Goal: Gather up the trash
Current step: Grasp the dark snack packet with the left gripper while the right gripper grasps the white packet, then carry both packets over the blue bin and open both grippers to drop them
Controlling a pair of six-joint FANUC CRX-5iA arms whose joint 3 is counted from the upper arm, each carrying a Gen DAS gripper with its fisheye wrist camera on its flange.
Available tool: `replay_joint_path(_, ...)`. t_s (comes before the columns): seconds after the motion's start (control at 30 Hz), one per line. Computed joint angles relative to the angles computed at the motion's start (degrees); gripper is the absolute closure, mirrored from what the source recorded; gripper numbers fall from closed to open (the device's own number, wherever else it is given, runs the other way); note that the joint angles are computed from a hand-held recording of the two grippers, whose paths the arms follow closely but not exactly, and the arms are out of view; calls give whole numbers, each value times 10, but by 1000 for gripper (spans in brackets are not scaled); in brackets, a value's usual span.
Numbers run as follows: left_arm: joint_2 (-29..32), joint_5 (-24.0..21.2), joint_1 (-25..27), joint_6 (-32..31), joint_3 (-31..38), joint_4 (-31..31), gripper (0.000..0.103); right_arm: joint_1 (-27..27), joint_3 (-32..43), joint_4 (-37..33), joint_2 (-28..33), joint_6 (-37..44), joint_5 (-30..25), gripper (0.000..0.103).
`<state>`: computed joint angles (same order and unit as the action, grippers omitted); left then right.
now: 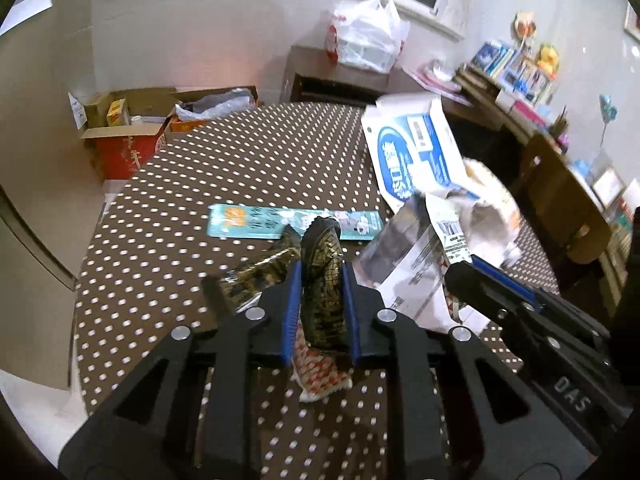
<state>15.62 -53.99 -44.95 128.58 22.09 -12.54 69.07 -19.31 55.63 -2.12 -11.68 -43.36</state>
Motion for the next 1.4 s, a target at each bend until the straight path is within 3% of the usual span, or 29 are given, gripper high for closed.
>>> replay_joint_path(0.3, -108, 38, 13, 63, -100, -34, 83, 29, 66, -1, 50, 30, 11, 88)
replay_joint_path(0.57, -226, 36, 43, 129, -215, -71, 83, 52, 190, -70, 146, 135, 42, 88)
replay_joint_path(0.8, -328, 17, 103, 158, -316, -75, 83, 68, 361, -189, 266, 279, 46, 88)
replay_joint_path(1.07, -403, -5, 185, 153, -397, -60, 83, 74, 587, -313, 410, 422, -12, 88)
replay_joint_path(1.27, -424, -3, 245, 126, -435, -38, 83, 69, 726, -345, 499, 470, -64, 88)
replay_joint_path(1.4, -429, 8, 278, 98, -454, -14, 83, 69, 839, -324, 574, 475, -109, 79)
